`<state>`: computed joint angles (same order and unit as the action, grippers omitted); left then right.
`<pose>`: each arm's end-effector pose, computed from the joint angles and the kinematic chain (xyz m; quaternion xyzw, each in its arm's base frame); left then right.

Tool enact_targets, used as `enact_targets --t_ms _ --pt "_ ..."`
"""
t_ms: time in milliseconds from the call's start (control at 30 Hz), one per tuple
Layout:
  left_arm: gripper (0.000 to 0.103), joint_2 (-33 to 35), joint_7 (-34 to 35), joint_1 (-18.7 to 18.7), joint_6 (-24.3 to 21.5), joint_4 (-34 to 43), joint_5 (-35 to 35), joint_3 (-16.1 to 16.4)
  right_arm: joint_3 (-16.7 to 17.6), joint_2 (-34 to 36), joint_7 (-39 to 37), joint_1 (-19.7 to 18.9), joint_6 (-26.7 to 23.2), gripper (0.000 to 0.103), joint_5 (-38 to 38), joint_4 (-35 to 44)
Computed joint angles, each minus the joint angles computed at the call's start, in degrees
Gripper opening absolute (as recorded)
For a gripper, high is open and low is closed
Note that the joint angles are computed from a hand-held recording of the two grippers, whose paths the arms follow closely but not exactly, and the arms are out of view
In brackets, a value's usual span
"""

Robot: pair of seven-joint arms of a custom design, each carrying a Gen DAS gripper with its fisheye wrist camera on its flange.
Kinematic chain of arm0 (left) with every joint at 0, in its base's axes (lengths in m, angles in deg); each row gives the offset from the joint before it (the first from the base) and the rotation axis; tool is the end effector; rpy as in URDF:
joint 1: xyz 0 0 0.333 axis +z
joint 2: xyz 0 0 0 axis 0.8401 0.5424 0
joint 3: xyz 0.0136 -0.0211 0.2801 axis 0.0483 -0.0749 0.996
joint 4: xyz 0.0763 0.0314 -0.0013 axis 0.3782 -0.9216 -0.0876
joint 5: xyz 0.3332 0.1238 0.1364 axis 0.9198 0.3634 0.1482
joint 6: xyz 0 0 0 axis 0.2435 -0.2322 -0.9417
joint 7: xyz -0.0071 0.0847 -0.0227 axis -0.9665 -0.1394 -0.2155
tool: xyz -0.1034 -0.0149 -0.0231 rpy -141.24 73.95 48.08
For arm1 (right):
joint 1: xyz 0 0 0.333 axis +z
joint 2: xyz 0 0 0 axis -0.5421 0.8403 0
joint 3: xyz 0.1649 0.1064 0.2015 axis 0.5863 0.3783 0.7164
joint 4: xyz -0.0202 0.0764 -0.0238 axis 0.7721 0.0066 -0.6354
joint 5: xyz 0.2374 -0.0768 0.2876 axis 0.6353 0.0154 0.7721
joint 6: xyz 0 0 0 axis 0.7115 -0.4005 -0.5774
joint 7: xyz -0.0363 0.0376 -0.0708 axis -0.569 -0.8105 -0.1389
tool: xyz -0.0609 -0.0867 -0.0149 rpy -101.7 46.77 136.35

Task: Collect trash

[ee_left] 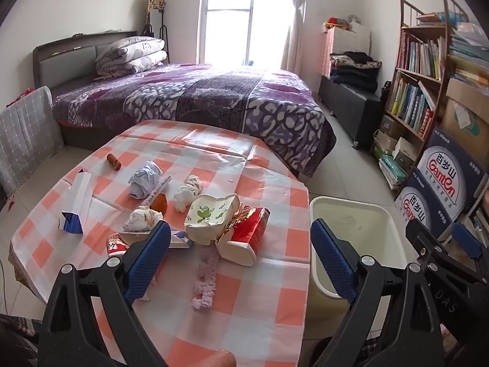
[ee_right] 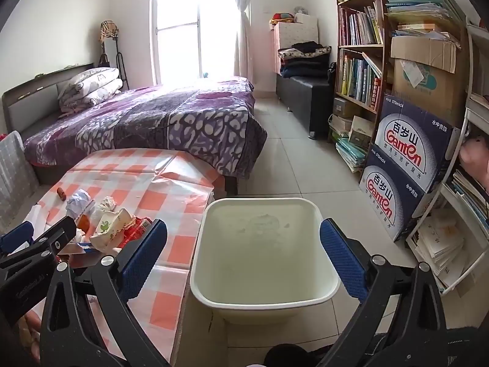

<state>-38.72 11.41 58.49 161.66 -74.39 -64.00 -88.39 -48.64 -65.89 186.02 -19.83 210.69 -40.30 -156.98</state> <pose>0.4084 -0.0619 0.4955 -0.6442 0.6159 -0.3395 0.3007 0.4006 0.2622 0.4918 -0.5596 0.6645 -0.3686 0.3307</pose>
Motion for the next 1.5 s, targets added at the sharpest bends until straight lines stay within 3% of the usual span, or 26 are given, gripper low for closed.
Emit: enact_targets --t_ms 100,133,1367,1500 --pt "0.09 0.3 0.4 -0.3 0.2 0.2 0.0 0.5 0.1 0.1 1.0 -0.2 0.3 0.096 -1.0 -0.1" --pt "0.09 -0.3 -0.9 0.7 -1.0 0.2 0.1 -1.1 0.1 0.1 1.1 -0.1 0.3 0.096 -1.1 -0.1" --pt "0.09 -0.1 -1.7 0.4 -1.0 0.2 1.2 -0.6 -0.2 1.2 1.9 0.5 0.3 0.096 -1.5 0.4" --pt "0.09 -0.7 -2.8 0.6 -1.2 0.0 1.4 -1.6 -0.7 1.0 1.0 0.8 0.3 0.096 -1.0 0.3"
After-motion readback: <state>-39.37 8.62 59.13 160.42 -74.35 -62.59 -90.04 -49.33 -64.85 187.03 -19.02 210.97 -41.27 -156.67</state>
